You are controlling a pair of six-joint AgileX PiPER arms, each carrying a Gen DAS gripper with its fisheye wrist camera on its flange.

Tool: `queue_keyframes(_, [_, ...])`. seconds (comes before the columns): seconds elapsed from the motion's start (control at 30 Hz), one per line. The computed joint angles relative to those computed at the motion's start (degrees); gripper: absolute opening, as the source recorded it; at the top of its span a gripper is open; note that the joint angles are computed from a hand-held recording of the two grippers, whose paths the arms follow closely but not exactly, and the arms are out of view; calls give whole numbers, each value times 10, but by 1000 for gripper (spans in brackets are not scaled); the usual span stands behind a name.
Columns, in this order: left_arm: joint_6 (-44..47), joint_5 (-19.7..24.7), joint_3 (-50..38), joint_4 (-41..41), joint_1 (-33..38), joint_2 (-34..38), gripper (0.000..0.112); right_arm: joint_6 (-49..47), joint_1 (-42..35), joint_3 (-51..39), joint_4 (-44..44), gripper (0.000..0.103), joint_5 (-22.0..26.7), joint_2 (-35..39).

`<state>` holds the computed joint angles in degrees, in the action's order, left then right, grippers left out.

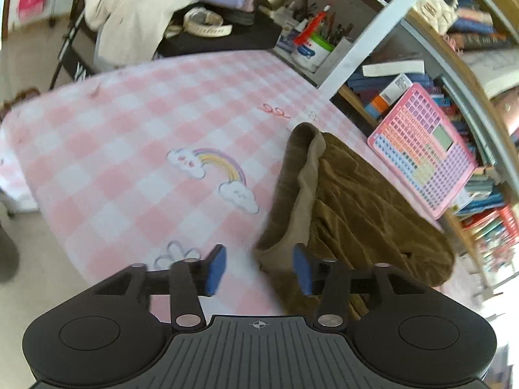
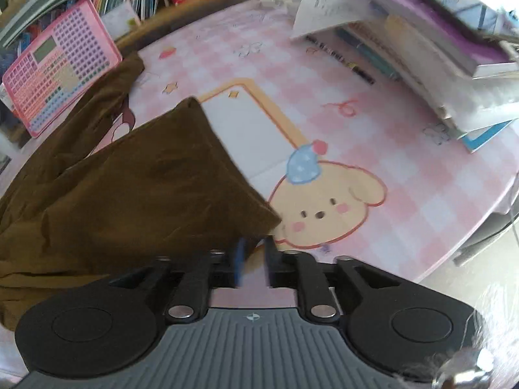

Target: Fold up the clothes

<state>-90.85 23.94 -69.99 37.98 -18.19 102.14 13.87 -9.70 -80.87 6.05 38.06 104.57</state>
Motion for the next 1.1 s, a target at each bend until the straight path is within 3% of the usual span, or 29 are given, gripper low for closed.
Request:
queue_keyframes(0.07, [46,27,-38,-28,-6,27,52,30,6,25,-30,25,-30,-20])
queue_keyframes(0.17, [77,46,-81,-56,-8,62,52,1,9,42,-27,25,-60,-31])
queue_keyframes(0.33, [50,68,-126,-54,-8,101,49,-63,25,29,-15,17,-73,-10])
queue_keyframes(0.47, [55,92,-159,-26,-20,113,9,-63,40,18,-25,13,-55,11])
queue_keyframes(0.5, [45,93,-157,-3,-23,102,8,-55,47,26,-36,13,-60,9])
queue_keyframes(0.63, [-54,99,-122,182,-48,29,7,-97,57,33,-3,13,-50,2])
queue_keyframes(0.7, [-43,116,-109,208,-42,16,8,-130,67,36,21,13,-45,-1])
queue_keyframes(0.93, [76,94,-58,58,6,43,14,-143,91,43,12,13,-63,0])
queue_keyframes(1.1, [123,92,-61,23,18,48,15,-133,96,36,-4,13,-64,7])
